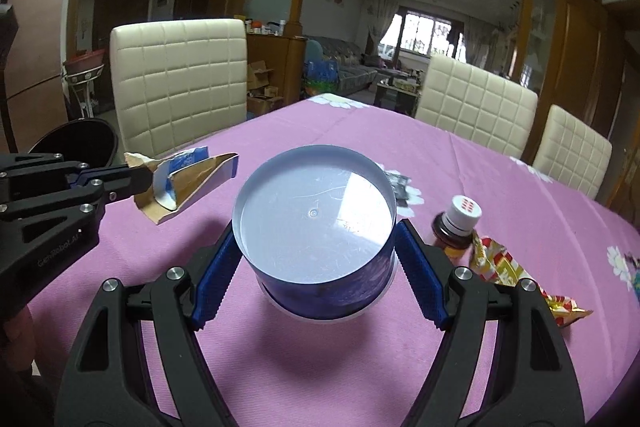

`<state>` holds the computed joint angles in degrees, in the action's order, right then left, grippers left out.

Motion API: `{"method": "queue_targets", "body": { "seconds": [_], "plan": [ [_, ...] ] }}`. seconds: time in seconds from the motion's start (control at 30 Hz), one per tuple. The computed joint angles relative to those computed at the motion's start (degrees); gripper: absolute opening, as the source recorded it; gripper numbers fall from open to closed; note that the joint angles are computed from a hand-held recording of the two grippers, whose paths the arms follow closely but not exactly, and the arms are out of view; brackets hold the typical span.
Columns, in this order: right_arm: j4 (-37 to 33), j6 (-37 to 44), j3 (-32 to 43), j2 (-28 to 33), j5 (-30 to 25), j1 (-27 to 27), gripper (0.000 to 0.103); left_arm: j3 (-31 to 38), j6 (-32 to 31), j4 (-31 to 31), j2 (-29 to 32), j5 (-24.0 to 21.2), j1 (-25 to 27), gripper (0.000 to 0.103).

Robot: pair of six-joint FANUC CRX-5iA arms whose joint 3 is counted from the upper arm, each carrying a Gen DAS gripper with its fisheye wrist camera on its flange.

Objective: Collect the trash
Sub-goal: 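Grasp the torn blue-and-white box with the left gripper while the right gripper grasps the blue cup, then carry the box and cup over the black bin and release both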

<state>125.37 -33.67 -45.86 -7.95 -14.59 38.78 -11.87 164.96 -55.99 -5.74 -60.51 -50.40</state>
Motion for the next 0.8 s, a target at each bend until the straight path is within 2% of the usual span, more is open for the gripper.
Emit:
{"method": "queue_targets", "body": {
  "seconds": [0.17, 0.5, 0.8],
  "plan": [
    [0.80, 0.35, 1.74, 1.03, 0.00, 1.72, 0.076, -0.93, 1.09, -1.66, -1.16, -2.78, -1.00, 0.002],
    [-3.36, 6.22, 4.38, 3.78, -2.17, 7.39, 0.076, -3.87, 4.06, -3.15, -3.96, -6.02, -0.89, 0.002],
    [-2.80, 7.69, 6.92, 5.97, -1.39, 9.58, 0.077, -5.89, 6.32, -4.33, -6.40, -9.65, -0.41, 0.002]
  ]
}}
